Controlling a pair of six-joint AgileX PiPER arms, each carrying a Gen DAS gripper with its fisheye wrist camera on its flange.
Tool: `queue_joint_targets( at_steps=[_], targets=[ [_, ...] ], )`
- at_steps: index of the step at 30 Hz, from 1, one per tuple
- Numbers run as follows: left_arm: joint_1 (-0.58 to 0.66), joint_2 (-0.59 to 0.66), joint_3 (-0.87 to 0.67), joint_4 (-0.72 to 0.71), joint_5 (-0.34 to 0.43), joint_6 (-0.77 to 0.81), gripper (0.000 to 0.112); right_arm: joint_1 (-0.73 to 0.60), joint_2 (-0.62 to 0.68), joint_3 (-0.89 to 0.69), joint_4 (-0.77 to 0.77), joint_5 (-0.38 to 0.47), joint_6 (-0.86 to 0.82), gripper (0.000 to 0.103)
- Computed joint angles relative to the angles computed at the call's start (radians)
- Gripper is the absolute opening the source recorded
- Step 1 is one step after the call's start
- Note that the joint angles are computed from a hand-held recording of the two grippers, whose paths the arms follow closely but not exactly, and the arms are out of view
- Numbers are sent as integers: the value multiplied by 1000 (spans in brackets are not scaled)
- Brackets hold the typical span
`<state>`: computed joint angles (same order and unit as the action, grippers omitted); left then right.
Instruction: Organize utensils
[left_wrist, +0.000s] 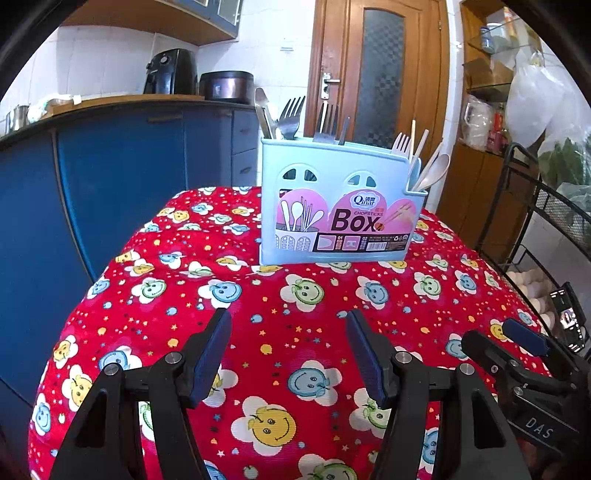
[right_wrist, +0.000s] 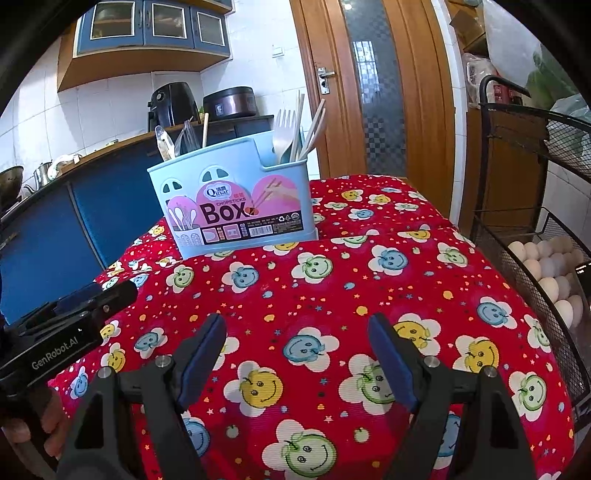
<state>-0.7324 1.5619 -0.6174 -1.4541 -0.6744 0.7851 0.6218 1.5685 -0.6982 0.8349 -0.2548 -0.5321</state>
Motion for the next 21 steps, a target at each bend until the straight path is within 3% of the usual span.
queue_joint_targets(
  at_steps=[21],
  targets=[
    [-12, 0, -1, -3, -15, 2, 66, 3, 0, 0, 7, -3, -7, 81]
  ],
)
